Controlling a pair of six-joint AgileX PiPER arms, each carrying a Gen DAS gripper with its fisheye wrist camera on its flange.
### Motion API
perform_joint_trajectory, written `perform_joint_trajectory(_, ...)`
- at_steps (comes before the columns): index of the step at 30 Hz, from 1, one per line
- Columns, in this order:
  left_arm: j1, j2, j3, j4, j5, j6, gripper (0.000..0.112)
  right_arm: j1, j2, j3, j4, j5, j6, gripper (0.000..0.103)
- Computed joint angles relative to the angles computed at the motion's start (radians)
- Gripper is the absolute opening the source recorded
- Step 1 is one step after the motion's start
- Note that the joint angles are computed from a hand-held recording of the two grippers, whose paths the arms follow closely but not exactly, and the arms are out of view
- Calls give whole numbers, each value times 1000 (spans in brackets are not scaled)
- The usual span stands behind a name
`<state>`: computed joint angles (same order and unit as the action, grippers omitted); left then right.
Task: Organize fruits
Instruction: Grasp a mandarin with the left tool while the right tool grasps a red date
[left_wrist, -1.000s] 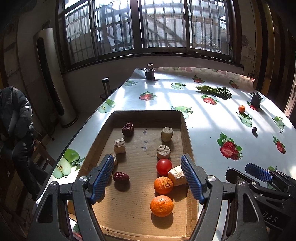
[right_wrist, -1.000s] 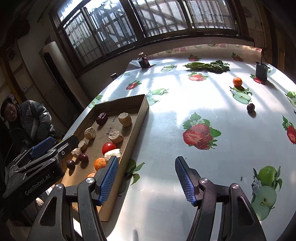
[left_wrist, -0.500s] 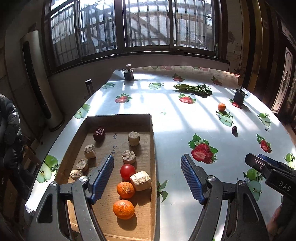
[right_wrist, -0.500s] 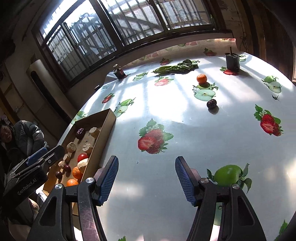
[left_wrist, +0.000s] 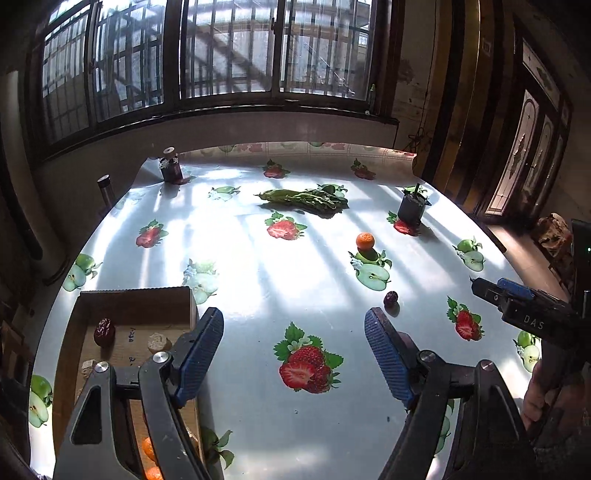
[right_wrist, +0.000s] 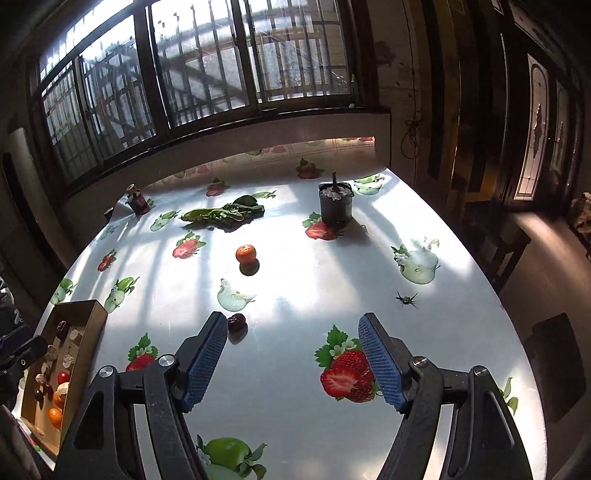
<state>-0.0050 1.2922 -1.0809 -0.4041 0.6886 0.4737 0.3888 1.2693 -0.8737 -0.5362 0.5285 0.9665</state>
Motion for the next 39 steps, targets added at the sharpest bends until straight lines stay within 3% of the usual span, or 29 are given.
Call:
perform_joint_trajectory(2,-65,109,-89,30,-18,-32,79,-44,80,-8,171,-105,-158,77)
perform_joint_trajectory(4,-112,242,-203,27,-9,-27,79,-38,184,-49,210,-151,-185,68)
perform_joint_trajectory(6,-152,366,-322,59,7,-68,78,-12,290,-108,172,-165,-138,61)
perform_joint_trajectory(9,-187,523,-484,80,48,-130,75,26,417,-209,79,-120,-46,61)
perform_joint_trajectory(14,-243,740,-730,137,130,-234,75,32,492,-251,31,-126,6,60)
perform_joint_trajectory(17,-272,875,-905,188,210,-317,75,16,510,-242,50,-152,-1,37)
perform_joint_trajectory(20,-279,963,-1010,152,252,-321,75,1,491,-209,31,-177,29,30)
perform_joint_trajectory(26,-322,1086,-1140,152,304,-288,75,-69,442,-149,85,-202,-12,29)
perform_joint_trajectory(29,-351,1077,-1104,213,237,-303,75,-112,432,-135,174,-224,-91,29)
perform_joint_trajectory(31,-376,1066,-1080,289,205,-337,60,-113,430,-135,164,-221,-82,29)
perform_joint_trajectory(32,-386,1055,-1059,328,184,-350,40,-108,433,-140,143,-213,-65,29)
perform_joint_trajectory(33,-388,1046,-1045,333,177,-346,30,-98,434,-143,111,-202,-36,29)
perform_joint_trajectory(39,-359,952,-896,320,114,-359,30,-63,445,-157,-4,-163,57,29)
